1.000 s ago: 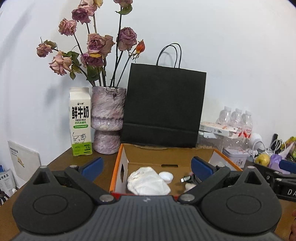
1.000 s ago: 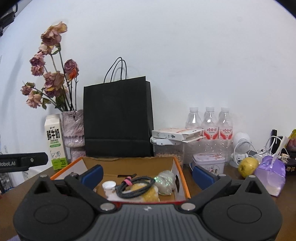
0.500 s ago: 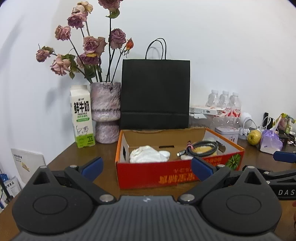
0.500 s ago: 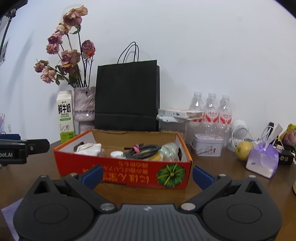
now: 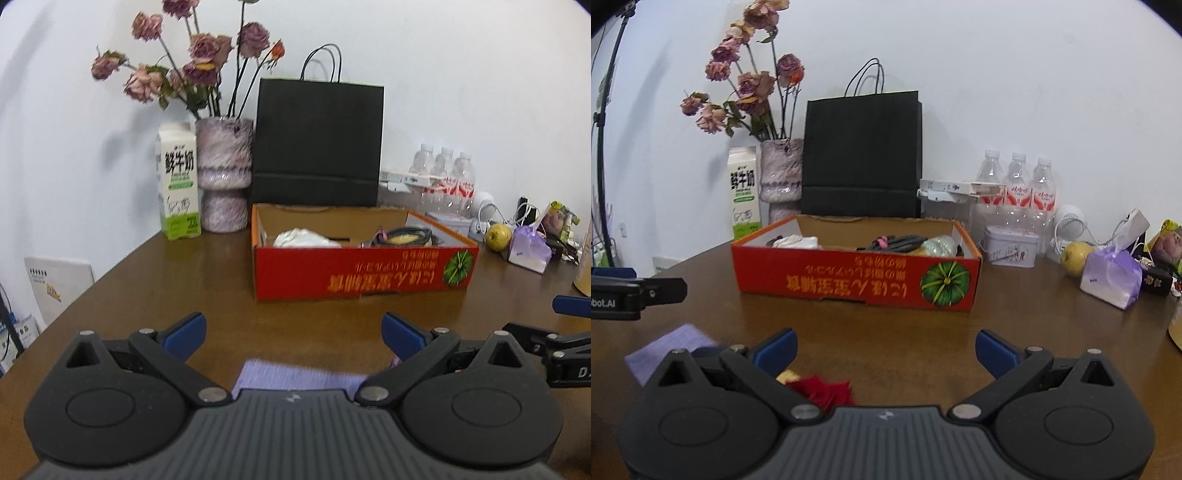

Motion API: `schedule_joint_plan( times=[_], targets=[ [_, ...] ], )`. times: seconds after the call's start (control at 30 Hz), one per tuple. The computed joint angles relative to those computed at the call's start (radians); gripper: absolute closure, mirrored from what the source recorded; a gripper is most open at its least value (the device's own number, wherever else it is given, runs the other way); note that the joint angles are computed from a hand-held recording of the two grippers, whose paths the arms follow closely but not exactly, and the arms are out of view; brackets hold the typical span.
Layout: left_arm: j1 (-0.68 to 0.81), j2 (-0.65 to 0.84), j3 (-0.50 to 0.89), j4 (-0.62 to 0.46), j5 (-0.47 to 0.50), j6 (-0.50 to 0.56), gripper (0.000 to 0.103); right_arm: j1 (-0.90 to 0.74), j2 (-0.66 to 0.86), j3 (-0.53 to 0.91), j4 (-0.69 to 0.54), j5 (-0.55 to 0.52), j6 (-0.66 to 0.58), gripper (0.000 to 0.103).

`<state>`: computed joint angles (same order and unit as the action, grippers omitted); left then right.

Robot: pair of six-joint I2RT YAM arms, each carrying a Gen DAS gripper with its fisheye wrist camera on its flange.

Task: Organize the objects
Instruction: 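Move both open grippers back from the box toward the remaining table items, then grasp the dark blue case with the right gripper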

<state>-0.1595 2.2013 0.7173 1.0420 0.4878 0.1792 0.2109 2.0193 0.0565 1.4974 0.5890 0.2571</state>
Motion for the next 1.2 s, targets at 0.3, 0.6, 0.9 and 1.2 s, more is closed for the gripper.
schedule_joint_plan(
  times=[0.3, 0.6, 0.9, 1.2],
  targets=[
    [0.098, -0.009, -0.035, -0.028, 0.088, 0.032, 0.000, 0.218, -0.011, -0.012, -0.101, 0.164, 0.137, 0.000],
    [0.186, -0.007, -0.010, -0.109, 0.187, 0.076, 0.000, 0.424, -0.037, 0.049, -0.237, 0.371, 0.185, 0.000],
    [0.252, 0.000, 0.009, -0.135, 0.257, 0.065, 0.000, 0.367, -0.122, 0.258, -0.645, 0.157, 0.201, 0.009],
    [0.268, 0.002, 0.020, -0.171, 0.309, 0.082, 0.000, 0.250, -0.109, 0.343, -0.789, -0.032, 0.324, 0.013]
  ],
)
